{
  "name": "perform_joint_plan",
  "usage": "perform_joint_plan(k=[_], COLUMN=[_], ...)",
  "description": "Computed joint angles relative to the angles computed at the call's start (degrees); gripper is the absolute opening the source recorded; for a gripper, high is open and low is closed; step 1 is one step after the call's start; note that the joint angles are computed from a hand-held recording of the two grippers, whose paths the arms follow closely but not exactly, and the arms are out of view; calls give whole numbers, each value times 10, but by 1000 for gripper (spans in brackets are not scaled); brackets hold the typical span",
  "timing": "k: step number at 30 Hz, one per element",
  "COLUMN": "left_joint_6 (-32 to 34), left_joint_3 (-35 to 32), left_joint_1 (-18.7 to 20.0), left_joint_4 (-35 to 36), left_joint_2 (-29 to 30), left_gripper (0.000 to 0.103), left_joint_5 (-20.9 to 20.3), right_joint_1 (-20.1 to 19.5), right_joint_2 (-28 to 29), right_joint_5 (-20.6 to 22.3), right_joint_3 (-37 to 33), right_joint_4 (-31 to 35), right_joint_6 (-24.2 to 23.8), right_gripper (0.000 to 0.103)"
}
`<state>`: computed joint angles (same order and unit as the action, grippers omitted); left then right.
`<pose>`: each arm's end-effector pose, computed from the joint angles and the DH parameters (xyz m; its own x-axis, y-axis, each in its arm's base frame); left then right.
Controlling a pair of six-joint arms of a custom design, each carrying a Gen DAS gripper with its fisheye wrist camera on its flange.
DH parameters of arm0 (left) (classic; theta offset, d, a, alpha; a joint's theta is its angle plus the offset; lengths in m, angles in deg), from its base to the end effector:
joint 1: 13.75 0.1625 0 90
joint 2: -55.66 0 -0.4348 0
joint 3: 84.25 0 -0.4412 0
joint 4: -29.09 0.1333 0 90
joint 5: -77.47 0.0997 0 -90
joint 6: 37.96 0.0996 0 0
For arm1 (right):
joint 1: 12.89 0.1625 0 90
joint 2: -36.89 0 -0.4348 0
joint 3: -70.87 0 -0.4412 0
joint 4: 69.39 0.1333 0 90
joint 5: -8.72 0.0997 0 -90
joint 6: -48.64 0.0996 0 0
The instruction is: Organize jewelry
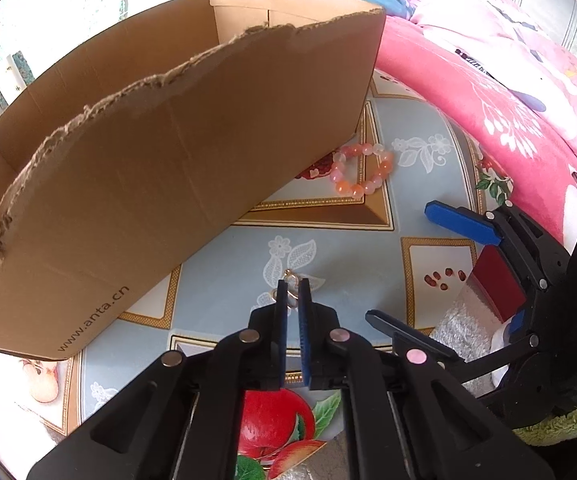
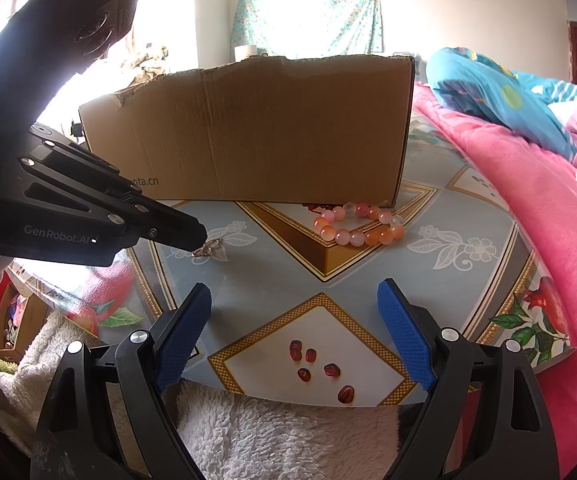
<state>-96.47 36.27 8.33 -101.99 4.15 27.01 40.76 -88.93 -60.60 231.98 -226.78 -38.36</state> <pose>-0.3716 -0.3630 -0.0237 -0.7052 0.1486 -0.6932 0.4161 0.8784 -0.2350 -0.0063 -0.2929 0.2342 -0.5467 -0.6602 0.5150 -0.8373 0.4385 -0.3266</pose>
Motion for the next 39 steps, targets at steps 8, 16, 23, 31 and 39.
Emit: perform_joint_plan(k=[8, 16, 23, 31, 39], left_joint_6=[-31, -29, 3, 46, 58], left_joint_3=[-8, -15, -21, -18, -10], left_joint_1=[1, 3, -1, -3, -8], left_joint_4=[12, 16, 24, 4, -12], left_joint_2=[9, 15, 27, 33, 30], left_gripper=[19, 19, 19, 14, 3], left_joint_5=[-4, 1, 18, 23, 24], right_joint_1=[-1, 5, 6, 7, 6], right_joint_2=[-1, 13, 15, 17, 18], right_joint_5=[1, -2, -3, -3, -3], right_joint_3=[0, -3, -3, -4, -6], right_joint_4=[1, -10, -14, -15, -14], right_joint_6=[-1, 4, 6, 6, 5], right_gripper=[81, 81, 81, 81, 81])
